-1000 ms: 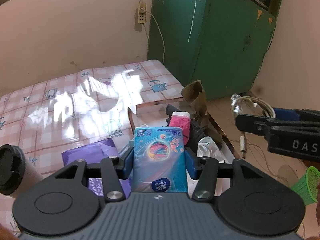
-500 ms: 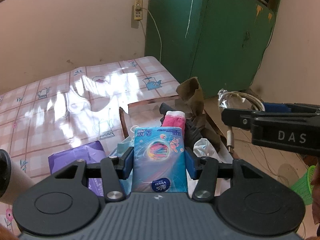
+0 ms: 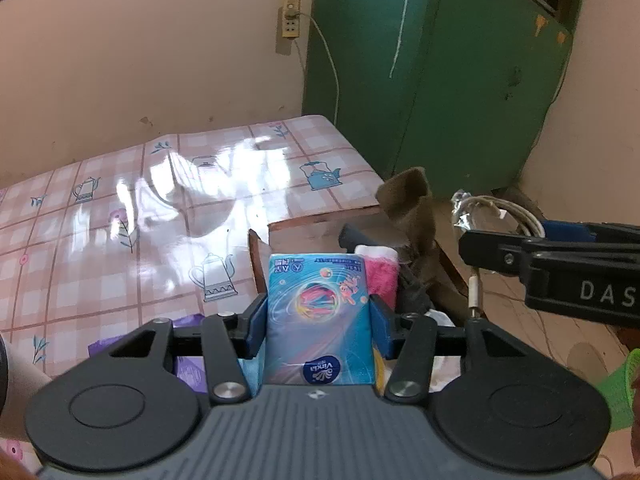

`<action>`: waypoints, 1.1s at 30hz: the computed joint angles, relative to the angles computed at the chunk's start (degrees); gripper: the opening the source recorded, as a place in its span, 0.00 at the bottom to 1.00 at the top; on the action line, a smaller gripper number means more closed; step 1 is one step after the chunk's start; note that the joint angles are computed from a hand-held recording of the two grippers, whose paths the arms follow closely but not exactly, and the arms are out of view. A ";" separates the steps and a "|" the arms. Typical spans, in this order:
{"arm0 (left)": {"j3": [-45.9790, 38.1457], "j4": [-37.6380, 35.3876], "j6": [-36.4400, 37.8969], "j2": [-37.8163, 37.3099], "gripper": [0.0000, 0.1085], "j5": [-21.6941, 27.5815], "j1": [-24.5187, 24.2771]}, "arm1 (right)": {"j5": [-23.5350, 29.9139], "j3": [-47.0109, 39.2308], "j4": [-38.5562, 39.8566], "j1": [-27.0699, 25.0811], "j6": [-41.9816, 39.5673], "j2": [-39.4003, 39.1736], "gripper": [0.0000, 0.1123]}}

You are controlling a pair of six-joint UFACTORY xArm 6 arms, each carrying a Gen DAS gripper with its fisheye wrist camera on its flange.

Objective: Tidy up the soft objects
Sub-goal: 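Open both grippers over the box to drop the tissue pack and cable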

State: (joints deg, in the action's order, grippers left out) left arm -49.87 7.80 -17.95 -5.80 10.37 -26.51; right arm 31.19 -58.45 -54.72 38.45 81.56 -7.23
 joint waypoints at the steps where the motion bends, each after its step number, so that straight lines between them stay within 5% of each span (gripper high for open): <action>1: -0.38 0.23 -0.13 0.44 0.49 -0.04 0.10 | -0.11 -0.26 0.13 -0.12 -0.21 0.32 0.67; 33: -9.71 -0.11 -0.49 9.44 0.50 4.07 2.29 | -1.36 -9.78 13.56 -4.18 -17.75 10.72 0.68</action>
